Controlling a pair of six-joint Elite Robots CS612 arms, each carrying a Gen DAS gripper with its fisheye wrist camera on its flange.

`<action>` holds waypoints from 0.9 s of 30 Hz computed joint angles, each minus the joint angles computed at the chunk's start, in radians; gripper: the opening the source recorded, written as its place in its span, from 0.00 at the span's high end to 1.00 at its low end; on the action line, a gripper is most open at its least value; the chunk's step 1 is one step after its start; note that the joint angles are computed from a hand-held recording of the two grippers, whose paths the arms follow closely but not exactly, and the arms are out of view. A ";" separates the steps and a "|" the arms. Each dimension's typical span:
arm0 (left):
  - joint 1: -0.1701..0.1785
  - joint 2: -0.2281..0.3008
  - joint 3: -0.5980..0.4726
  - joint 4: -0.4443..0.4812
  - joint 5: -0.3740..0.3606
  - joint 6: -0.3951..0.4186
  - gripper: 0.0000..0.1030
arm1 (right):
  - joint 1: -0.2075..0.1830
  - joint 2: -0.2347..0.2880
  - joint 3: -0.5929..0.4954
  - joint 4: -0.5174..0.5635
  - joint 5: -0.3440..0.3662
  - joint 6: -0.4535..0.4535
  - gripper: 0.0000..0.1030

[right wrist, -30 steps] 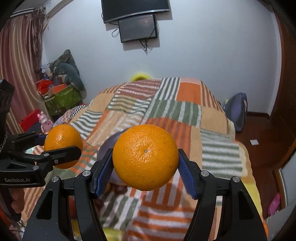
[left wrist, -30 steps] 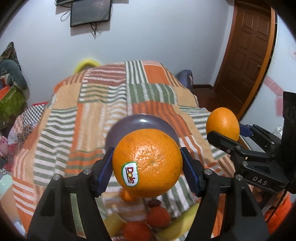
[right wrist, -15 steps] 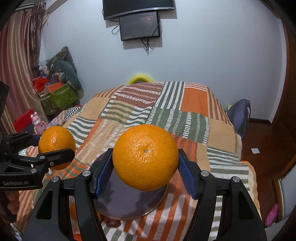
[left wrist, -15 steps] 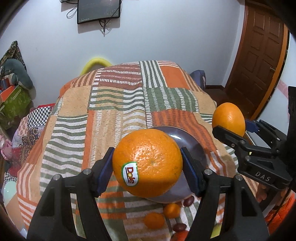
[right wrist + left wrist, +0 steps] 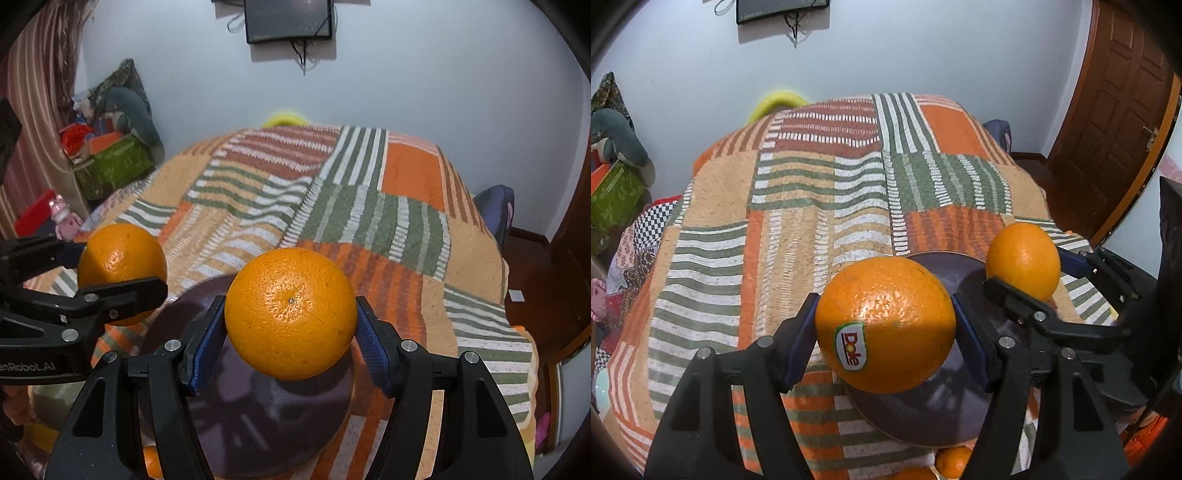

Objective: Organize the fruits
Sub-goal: 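Carry both oranges onto the purple plate and open both grippers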

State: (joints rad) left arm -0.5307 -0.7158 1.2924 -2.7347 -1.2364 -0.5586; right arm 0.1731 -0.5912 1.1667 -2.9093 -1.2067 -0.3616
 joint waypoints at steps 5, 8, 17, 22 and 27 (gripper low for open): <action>0.018 0.031 -0.040 0.037 -0.048 -0.019 0.33 | -0.001 0.023 -0.041 0.070 -0.002 -0.001 0.39; 0.028 0.049 -0.061 0.053 -0.081 -0.035 0.33 | 0.003 0.035 -0.057 0.084 -0.020 -0.018 0.39; 0.046 0.095 -0.116 0.122 -0.146 -0.055 0.33 | 0.013 0.057 -0.095 0.174 -0.037 -0.078 0.39; 0.038 0.100 -0.123 0.134 -0.116 -0.025 0.33 | 0.018 0.059 -0.090 0.165 -0.057 -0.107 0.39; 0.042 0.098 -0.121 0.138 -0.131 -0.033 0.33 | 0.021 0.061 -0.098 0.180 -0.066 -0.116 0.38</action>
